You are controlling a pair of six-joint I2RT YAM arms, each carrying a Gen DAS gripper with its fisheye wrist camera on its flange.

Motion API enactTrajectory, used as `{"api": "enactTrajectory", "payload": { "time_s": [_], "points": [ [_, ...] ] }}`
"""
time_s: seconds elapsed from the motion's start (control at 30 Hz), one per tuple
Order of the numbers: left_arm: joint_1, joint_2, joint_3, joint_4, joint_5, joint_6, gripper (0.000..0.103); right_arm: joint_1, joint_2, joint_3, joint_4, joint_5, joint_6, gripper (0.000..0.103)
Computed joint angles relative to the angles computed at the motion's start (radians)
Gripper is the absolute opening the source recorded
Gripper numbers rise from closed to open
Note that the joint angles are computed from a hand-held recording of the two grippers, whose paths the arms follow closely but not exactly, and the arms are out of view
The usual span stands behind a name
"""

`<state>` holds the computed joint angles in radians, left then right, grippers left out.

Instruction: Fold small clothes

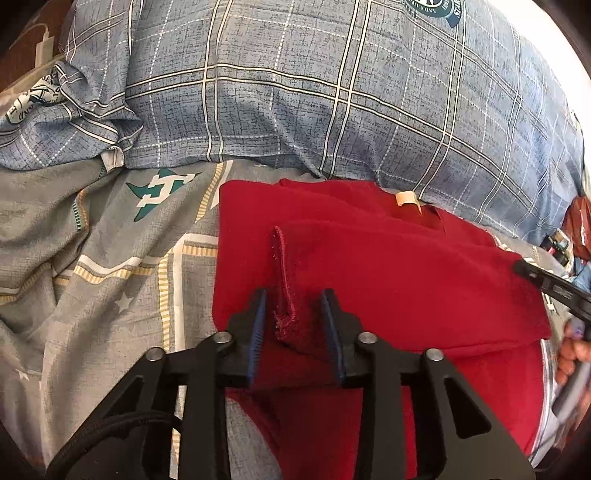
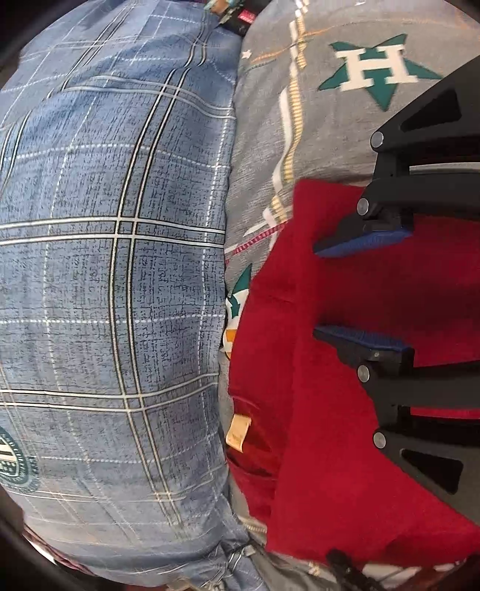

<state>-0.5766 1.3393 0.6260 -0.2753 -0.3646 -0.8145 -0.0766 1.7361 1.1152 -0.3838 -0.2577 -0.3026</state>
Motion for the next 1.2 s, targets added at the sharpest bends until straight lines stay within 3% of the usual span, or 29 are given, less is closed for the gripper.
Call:
{"api": "enactTrajectory", "payload": {
  "time_s": [0.07,0.17,0.4,0.63,0.83,1.1,1.17,1.2],
  "points": [
    [0.002,-0.002,-0.003,0.003,0.007,0.000,0.043,-0.019,-0.075,-0.041,-0.021,-0.045,-0.009,0.038],
    [-0.008,0.003,0.001,0.000,-0.002,-0.003,0.047,-0.075,-0.205,-0.147,-0.035,-0.101,-0.082,0.046],
    [-0.035,-0.016,-0.005,-0.024,-0.030,-0.012,0.047,-0.143,-0.271,-0.319,0.046,-0.033,-0.215,0.050],
    [-0.121,-0.134,-0.018,-0.176,-0.107,-0.090,0.047,-0.238,-0.339,-0.270,-0.146,-0.146,-0.233,0.051],
    [-0.229,-0.255,-0.060,-0.296,-0.120,-0.258,0.047,-0.287,-0.411,-0.304,-0.251,-0.203,-0.310,0.061],
    [-0.514,-0.270,-0.076,-0.453,-0.203,-0.567,0.047,-0.314,-0.381,-0.361,-0.198,-0.223,-0.276,0.061],
    [-0.562,-0.246,-0.073,-0.468,-0.215,-0.616,0.047,-0.291,-0.379,-0.384,-0.154,-0.207,-0.241,0.057],
    [-0.571,-0.240,-0.074,-0.468,-0.215,-0.624,0.047,-0.282,-0.377,-0.393,-0.140,-0.214,-0.233,0.045]
  ]
}}
